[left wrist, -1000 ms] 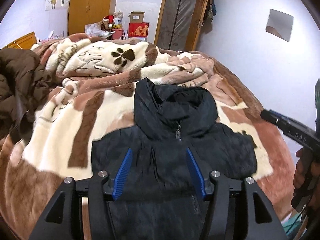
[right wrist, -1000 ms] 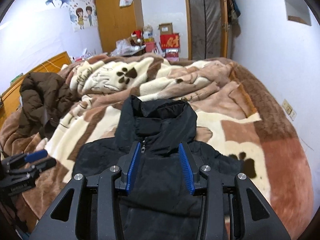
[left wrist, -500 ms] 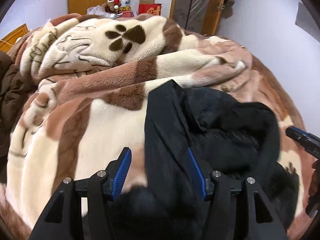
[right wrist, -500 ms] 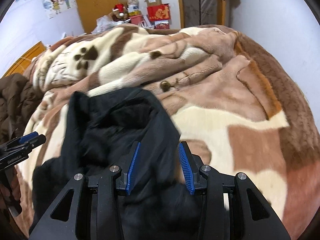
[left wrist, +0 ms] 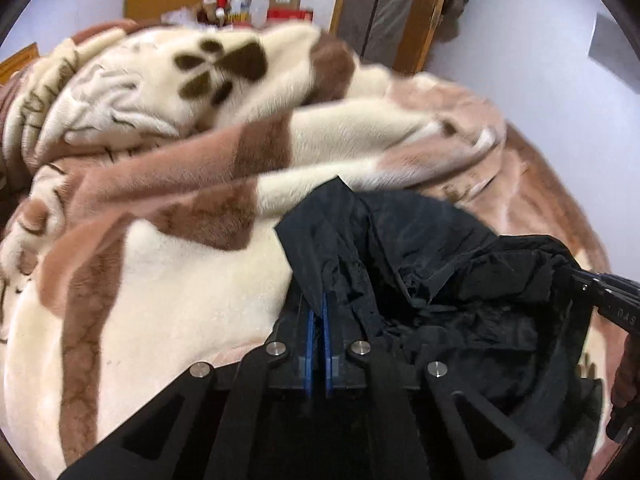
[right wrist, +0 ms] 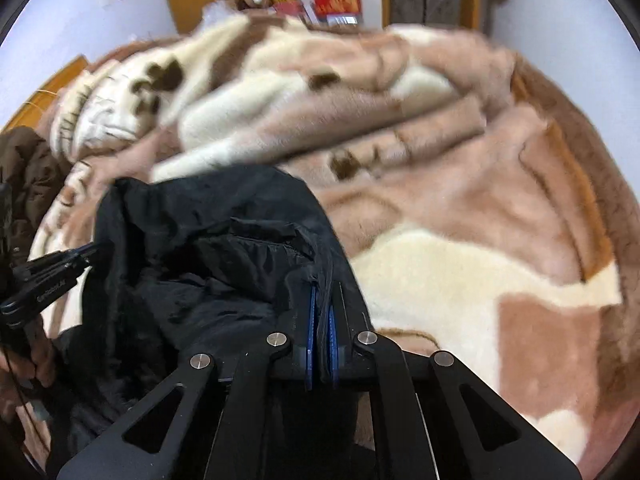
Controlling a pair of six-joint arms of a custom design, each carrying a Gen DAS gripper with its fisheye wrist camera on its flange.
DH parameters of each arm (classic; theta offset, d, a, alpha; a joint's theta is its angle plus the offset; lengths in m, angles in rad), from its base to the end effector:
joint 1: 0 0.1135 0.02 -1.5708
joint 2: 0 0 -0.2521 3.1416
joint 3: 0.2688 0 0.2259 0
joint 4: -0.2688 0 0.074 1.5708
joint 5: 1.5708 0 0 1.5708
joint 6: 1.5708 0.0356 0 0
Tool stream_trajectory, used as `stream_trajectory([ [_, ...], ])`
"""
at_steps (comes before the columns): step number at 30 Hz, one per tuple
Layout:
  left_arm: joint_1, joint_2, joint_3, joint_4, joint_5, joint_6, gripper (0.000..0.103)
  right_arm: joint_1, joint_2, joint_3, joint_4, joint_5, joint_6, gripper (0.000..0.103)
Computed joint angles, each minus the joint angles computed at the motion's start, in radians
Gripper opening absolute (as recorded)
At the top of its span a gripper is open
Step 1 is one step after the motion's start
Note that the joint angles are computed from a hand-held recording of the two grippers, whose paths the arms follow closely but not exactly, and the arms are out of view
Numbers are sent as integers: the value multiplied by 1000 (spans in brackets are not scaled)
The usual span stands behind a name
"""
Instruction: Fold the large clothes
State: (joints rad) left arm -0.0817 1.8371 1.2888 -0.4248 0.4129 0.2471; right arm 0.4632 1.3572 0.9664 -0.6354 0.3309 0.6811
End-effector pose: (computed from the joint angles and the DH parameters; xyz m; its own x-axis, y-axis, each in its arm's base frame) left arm 0.3611 -0.0439 0.2063 -0.7255 0.2842 -0.6268 0.4922 0.8508 -0.1840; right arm 0.2257 0.0998 0.2403 -0.7657 0.2832 -0.5775 0.2705 0.9564 0.1103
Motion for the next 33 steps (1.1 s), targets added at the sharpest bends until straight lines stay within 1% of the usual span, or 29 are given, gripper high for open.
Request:
stream_trajectory([
  [2, 42, -83, -44, -15, 45, 12, 4, 69, -73, 18, -66, 58, 49, 5],
  [4, 101, -173, -73, -62, 107, 37, 4, 175, -133, 51, -150, 134, 119, 5],
  [7, 220, -302, -95, -180, 226, 106, 4, 391, -185, 120, -315, 271, 301, 5],
  [8, 268, -340, -101, -230, 270, 142, 4, 480, -184, 151, -387, 325, 385, 5],
  [10, 362, -400, -117, -333, 343, 227, 4, 675, -162, 207, -537, 421, 605, 5],
  [11, 407, -417, -123, -386, 371, 277, 4, 750, -137, 231, -600, 448, 703, 5],
  [12, 462, -437, -136, -445, 397, 344, 4, 848, -102, 258, -683, 476, 838, 5],
  [13, 515, -456, -155, -498, 417, 412, 4, 937, -63, 278, -752, 488, 968, 5],
  [15, 616, -470, -188, -602, 440, 552, 4, 1064, 4, 294, -827, 483, 1160, 5],
  [17, 710, -461, -230, -688, 437, 682, 4, 1181, 60, 279, -849, 445, 1332, 5],
  [19, 773, -454, -279, -711, 408, 759, 4, 1244, 96, 240, -801, 396, 1421, 5],
  [23, 848, -431, -376, -684, 317, 841, 6, 1304, 151, 188, -697, 316, 1483, 5],
  [24, 863, -431, -392, -679, 295, 858, 6, 1315, 159, 183, -688, 304, 1496, 5],
  [25, 882, -431, -406, -679, 272, 880, 6, 1320, 164, 180, -676, 290, 1501, 8],
  [27, 930, -410, -411, -704, 234, 951, 6, 1331, 168, 180, -676, 267, 1514, 9],
  [28, 964, -403, -412, -721, 220, 993, 8, 1352, 176, 187, -688, 265, 1543, 16],
  [29, 1004, -402, -412, -739, 204, 1040, 10, 1372, 177, 195, -705, 268, 1579, 19],
  [30, 1044, -395, -407, -757, 191, 1090, 10, 1404, 196, 225, -735, 268, 1625, 24],
  [31, 1083, -388, -399, -778, 181, 1137, 10, 1427, 201, 243, -760, 277, 1663, 28],
  [33, 1151, -376, -372, -829, 164, 1218, 10, 1463, 224, 290, -820, 291, 1721, 30],
])
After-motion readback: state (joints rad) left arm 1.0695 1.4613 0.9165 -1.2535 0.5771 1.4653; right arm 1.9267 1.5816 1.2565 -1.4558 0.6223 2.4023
